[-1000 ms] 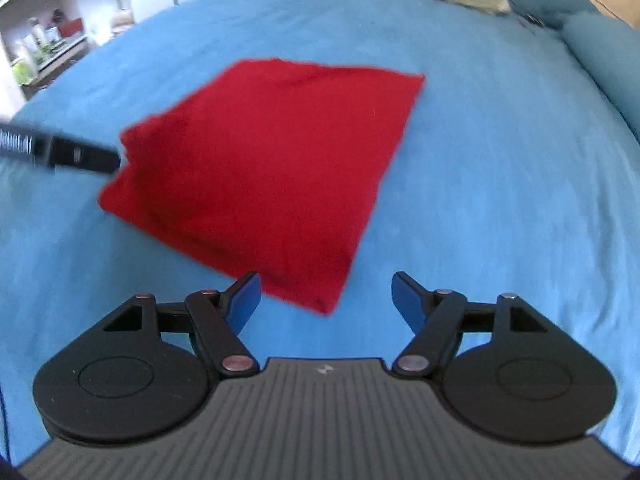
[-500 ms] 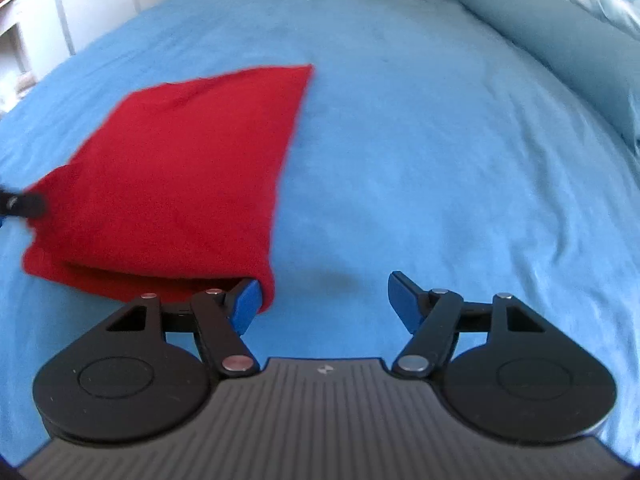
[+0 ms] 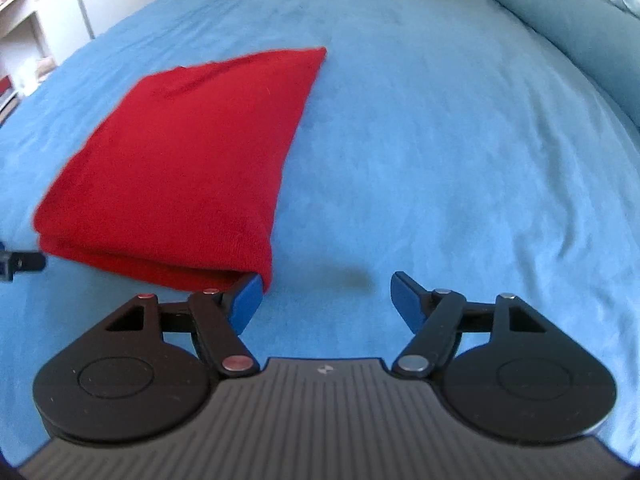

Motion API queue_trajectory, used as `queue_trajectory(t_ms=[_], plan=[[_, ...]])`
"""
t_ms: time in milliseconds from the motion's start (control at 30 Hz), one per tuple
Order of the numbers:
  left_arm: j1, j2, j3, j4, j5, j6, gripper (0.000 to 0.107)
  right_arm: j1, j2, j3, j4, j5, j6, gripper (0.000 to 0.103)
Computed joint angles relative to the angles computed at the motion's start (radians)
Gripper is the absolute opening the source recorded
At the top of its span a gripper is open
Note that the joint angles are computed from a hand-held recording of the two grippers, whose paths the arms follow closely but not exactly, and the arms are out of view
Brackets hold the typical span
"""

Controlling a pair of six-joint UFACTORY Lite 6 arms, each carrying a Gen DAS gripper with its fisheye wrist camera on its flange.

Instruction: Fold small clothes

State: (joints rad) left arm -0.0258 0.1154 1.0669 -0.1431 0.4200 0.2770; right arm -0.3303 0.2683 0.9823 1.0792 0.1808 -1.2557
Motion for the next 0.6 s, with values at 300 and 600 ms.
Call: queue_trajectory(t_ms=[300, 600], plan=[[0.003, 0.195, 0.498, -0.147, 0.235, 0.128, 0.103, -0.123, 0.097, 0.409, -0.281, 0.389, 0.353, 0.103], [-0.028, 0.782, 1.170, -0.209, 0.499, 0.030, 0.103, -0.082, 0.578, 0.984, -0.363, 0.606, 0.665, 0.103]])
